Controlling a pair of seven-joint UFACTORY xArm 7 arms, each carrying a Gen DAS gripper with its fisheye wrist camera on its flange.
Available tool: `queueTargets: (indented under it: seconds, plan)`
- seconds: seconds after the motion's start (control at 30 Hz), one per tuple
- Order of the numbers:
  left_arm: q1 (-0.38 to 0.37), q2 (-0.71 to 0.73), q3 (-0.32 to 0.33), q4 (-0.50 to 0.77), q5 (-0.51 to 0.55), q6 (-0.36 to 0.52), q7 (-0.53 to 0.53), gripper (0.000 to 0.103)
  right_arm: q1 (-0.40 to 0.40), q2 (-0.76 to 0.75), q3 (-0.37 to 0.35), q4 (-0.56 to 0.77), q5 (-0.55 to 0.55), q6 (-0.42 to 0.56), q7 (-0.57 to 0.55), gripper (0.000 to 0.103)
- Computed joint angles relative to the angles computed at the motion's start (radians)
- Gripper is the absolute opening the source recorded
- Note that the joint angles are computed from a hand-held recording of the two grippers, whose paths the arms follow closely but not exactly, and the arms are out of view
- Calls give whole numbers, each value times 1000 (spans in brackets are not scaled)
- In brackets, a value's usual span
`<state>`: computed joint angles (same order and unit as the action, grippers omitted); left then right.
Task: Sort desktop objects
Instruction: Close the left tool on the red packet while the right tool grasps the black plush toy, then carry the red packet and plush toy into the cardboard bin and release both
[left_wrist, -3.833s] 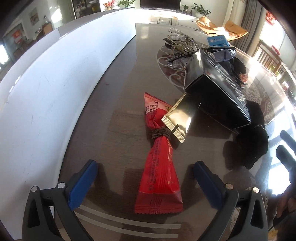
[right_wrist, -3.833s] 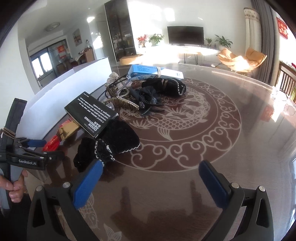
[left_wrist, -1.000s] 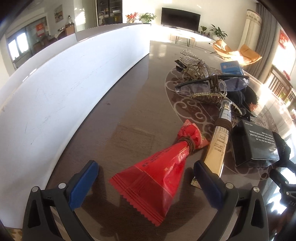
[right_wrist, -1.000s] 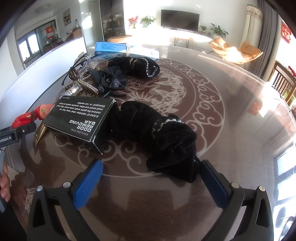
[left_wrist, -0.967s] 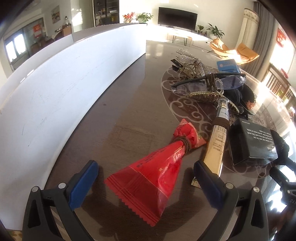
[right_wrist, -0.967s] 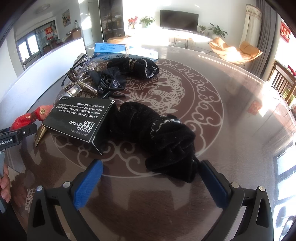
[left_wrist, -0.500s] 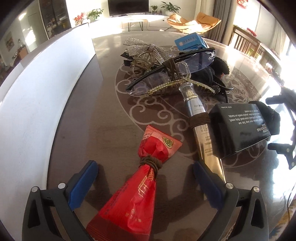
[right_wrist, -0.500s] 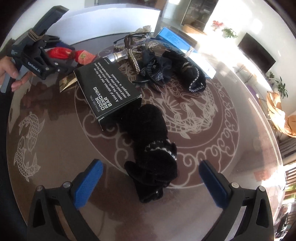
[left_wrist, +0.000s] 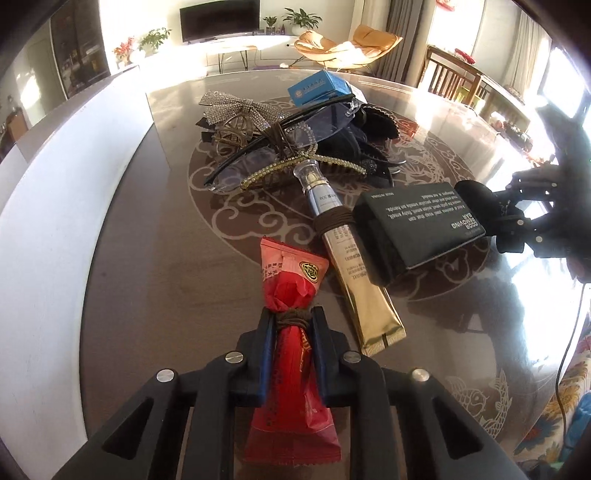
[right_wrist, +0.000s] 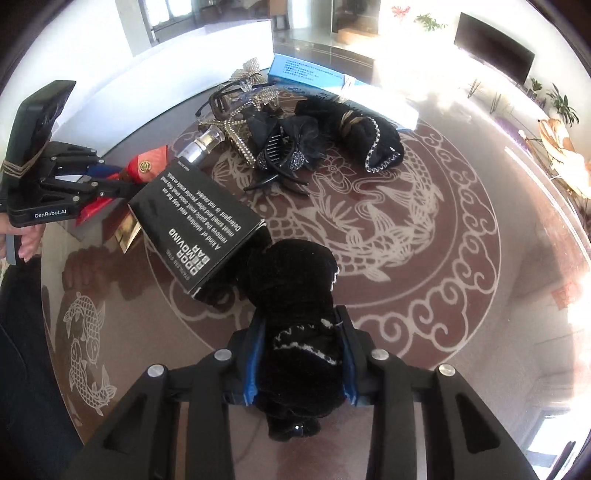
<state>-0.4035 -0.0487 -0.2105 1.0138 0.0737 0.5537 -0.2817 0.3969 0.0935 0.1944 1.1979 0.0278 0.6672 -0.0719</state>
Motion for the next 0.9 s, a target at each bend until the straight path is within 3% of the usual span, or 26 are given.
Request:
queueTargets:
  seconds: [0.13,0.2,0.37,0.57,0.9]
  plan:
    - [16,-92,-15,-103,3,-47,-51,19,5,-112,8,-108,52,-19,43,35]
    - [5,-202,-30,-207,35,-42,-136,19,7,-154,8,-152,76,-13,63,35]
    - [46,-316,-95,-249,113,-12,-287,19,19,-208,15,-208,106,-27,91,35]
    - [59,-537,-98,-362,106,39,-336,19,34,-187,19,-152,136,-11,101,35]
    - [118,-681,-123,-365,142,169,-369,19,92,-62,62,41,81,16,136,35]
